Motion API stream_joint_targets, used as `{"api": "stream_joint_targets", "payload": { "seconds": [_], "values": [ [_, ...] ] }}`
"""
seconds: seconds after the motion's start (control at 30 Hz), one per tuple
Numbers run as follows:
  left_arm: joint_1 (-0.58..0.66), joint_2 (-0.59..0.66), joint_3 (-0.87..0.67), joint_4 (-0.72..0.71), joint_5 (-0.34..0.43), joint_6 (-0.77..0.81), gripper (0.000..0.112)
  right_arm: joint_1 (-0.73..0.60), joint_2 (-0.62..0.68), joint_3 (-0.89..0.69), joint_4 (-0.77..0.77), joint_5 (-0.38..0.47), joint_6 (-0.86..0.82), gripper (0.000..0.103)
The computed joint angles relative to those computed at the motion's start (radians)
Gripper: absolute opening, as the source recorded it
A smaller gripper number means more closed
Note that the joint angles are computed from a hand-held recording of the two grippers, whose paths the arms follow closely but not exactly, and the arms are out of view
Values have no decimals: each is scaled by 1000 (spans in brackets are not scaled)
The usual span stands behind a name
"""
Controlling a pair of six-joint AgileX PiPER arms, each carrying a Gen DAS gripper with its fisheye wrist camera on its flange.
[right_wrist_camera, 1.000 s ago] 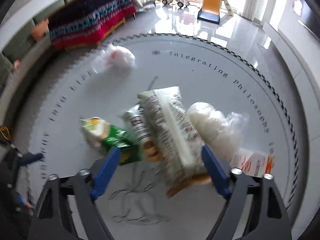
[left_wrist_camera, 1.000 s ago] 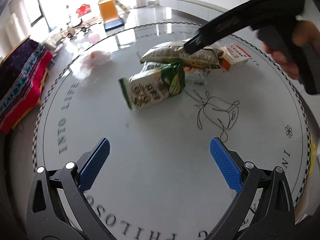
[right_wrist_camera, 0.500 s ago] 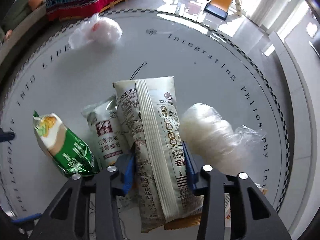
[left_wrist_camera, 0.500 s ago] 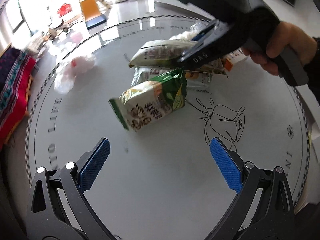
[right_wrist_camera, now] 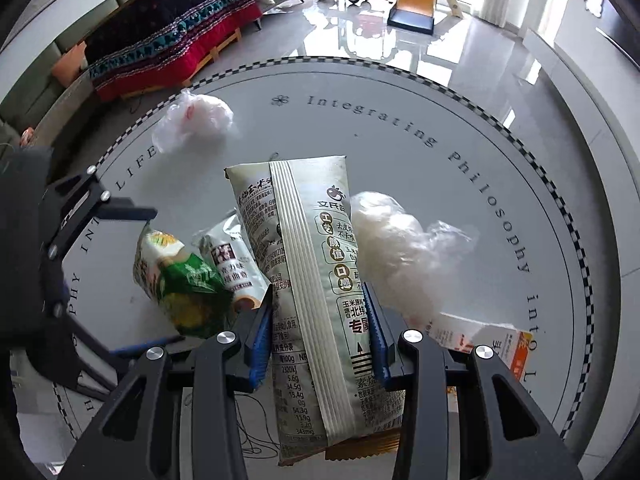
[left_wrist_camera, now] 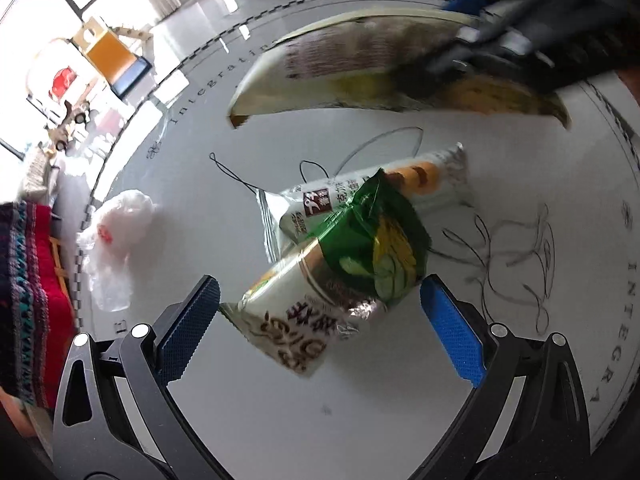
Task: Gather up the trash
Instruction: 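Grasp the green snack packet with the left tool, then carry both snack bags over the bin and open both tools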
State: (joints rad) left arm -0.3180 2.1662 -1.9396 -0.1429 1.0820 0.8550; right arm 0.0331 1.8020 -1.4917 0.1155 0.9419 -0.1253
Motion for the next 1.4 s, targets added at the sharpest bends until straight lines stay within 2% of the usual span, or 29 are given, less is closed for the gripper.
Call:
{"api": "stream_joint_targets", "payload": {
  "seconds": [0.07,0.1,0.2,0.3,0.4,0.5,0.7,0.8,1.0,1.23,1.3,1.4],
  "values": [
    [-4,38,-58,-9,49,-23,85,-8,-3,16,6,-11,-11,42],
    [-10,42,-60,-3,49,-34,79,-13,-5,26,15,-17,-17,42],
    [-33,0,18,30,-14,-88,77,-22,-19,50,35,-25,-21,42],
    [-16,-30,62,19,1,-171,77,-29,-56,91,54,-32,-31,42],
    [19,-109,184,5,-41,-285,77,-23,-100,139,69,-48,-30,42],
    [72,-203,330,-43,-85,-323,77,1,-155,204,90,-61,-18,42],
    [136,-431,639,-68,-177,-279,77,89,-253,305,103,-68,47,42],
    [139,-518,736,-67,-203,-295,77,154,-297,342,92,-71,110,42],
    [206,-722,935,-127,-244,-229,74,290,-378,398,54,-80,254,42],
    [332,-902,1103,-216,-256,-142,72,519,-457,419,-30,-88,475,42],
    [415,-940,1140,-298,-235,-67,72,591,-472,421,-66,-96,545,42],
    [566,-976,1182,-442,-158,72,69,674,-484,420,-117,-100,644,42]
  ]
}}
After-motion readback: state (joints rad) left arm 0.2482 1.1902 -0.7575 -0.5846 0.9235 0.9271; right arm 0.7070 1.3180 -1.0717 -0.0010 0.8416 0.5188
